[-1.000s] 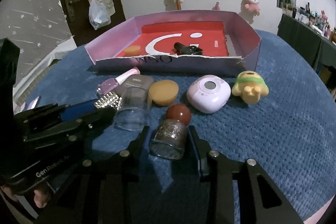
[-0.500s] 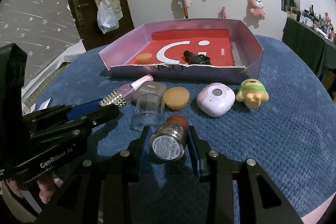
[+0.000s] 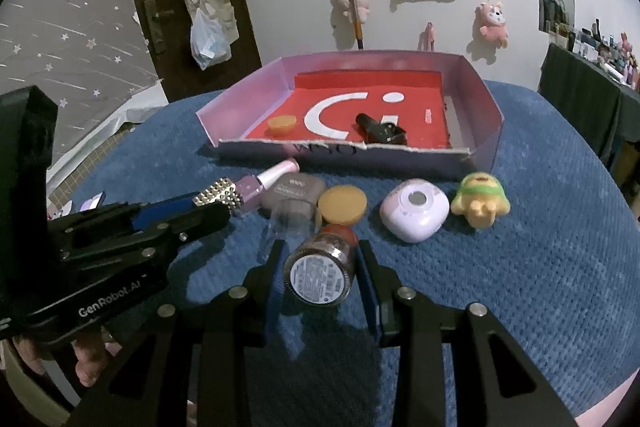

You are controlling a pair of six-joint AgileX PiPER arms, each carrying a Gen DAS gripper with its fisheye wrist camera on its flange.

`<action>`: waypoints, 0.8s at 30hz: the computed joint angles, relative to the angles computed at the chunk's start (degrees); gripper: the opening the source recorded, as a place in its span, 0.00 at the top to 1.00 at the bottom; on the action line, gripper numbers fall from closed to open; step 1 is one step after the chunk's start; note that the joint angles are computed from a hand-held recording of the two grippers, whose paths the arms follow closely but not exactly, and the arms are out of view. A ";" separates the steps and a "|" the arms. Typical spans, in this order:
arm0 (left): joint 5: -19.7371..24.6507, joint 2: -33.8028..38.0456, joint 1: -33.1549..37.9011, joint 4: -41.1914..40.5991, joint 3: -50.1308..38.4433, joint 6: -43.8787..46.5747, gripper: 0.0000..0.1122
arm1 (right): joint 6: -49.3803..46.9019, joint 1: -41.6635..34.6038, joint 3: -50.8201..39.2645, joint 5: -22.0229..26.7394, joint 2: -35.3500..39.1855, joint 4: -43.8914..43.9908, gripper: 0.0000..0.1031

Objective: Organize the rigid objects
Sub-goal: 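Grasp the studded metal roller with the left tool while the right tool grasps the glitter jar, then carry the roller and glitter jar into the red box with both tools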

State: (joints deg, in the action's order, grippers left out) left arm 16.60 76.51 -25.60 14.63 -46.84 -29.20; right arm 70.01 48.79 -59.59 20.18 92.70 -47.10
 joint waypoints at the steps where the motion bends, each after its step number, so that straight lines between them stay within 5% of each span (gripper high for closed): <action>1: 0.17 0.04 0.33 -0.98 -0.44 1.14 0.78 | -0.97 -0.26 -0.28 -0.18 -0.14 0.74 0.65; 11: 3.82 3.67 2.43 -6.02 -8.61 8.55 0.78 | -10.54 -2.64 -5.96 1.06 0.88 5.89 0.65; 24: 10.19 16.45 7.57 -14.69 -23.87 19.67 0.78 | -35.35 -8.80 -20.02 3.20 8.26 25.43 0.65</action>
